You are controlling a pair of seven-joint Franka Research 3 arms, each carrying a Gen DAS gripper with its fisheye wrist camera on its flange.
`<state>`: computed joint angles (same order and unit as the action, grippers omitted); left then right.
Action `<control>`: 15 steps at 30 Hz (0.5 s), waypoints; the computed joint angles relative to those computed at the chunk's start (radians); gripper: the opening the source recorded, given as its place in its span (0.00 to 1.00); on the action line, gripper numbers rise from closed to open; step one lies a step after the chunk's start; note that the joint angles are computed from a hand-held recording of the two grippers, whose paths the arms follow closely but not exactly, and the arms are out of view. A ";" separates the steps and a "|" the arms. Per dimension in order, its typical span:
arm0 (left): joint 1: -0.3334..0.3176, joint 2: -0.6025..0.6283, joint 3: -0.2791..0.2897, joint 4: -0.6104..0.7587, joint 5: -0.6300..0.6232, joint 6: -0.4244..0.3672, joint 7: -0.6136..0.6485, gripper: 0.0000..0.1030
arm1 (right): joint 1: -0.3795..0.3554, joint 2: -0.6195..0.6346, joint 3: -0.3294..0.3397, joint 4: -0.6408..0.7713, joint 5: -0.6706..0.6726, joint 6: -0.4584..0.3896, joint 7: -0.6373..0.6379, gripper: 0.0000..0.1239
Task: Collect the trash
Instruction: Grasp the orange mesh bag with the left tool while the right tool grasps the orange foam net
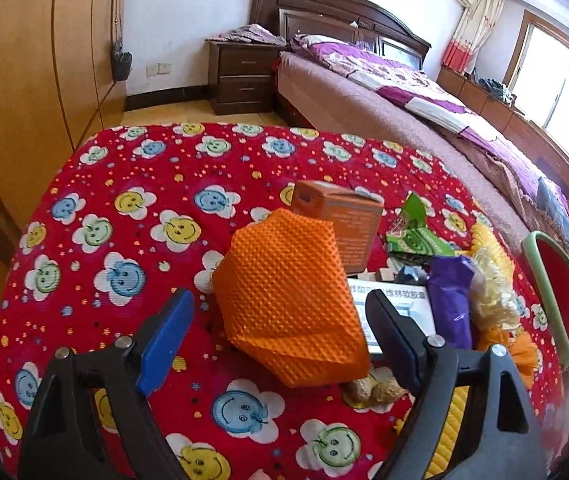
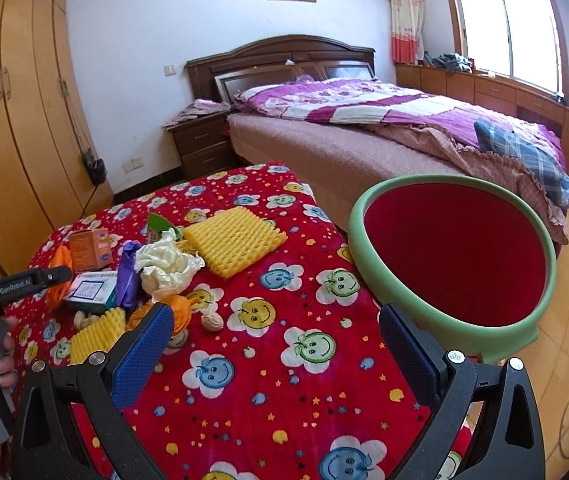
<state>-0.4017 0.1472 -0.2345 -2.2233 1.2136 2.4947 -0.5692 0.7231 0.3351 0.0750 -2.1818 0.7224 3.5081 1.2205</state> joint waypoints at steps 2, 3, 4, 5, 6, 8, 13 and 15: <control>0.007 0.014 0.006 0.005 0.006 0.030 0.006 0.77 | 0.012 0.007 -0.011 0.011 0.016 -0.005 -0.002 0.82; 0.010 0.021 0.009 0.007 0.011 0.049 0.005 0.74 | 0.018 0.009 -0.015 0.013 0.025 -0.006 -0.002 0.82; 0.015 0.030 0.016 0.009 0.024 0.078 -0.008 0.72 | 0.022 0.011 -0.018 0.017 0.033 -0.010 -0.002 0.82; 0.015 0.031 0.022 0.008 0.048 0.093 -0.032 0.72 | 0.028 0.014 -0.024 0.022 0.042 -0.016 -0.004 0.82; 0.015 0.029 0.027 0.004 0.071 0.102 -0.056 0.69 | 0.041 0.016 -0.037 0.027 0.055 -0.025 -0.011 0.82; 0.018 0.024 0.032 -0.003 0.104 0.114 -0.090 0.61 | 0.061 0.019 -0.058 0.035 0.069 -0.044 -0.023 0.82; 0.029 -0.003 0.027 -0.033 0.147 0.136 -0.176 0.37 | 0.067 0.024 -0.068 0.050 0.045 -0.065 -0.015 0.82; 0.034 -0.014 0.021 -0.041 0.142 0.139 -0.181 0.32 | 0.016 0.023 -0.018 0.048 -0.009 -0.071 0.017 0.82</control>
<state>-0.3678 0.1334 -0.2132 -2.2646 1.3556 2.6336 -0.7503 0.7393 0.3581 0.0566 -2.1339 0.7133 3.4374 1.2378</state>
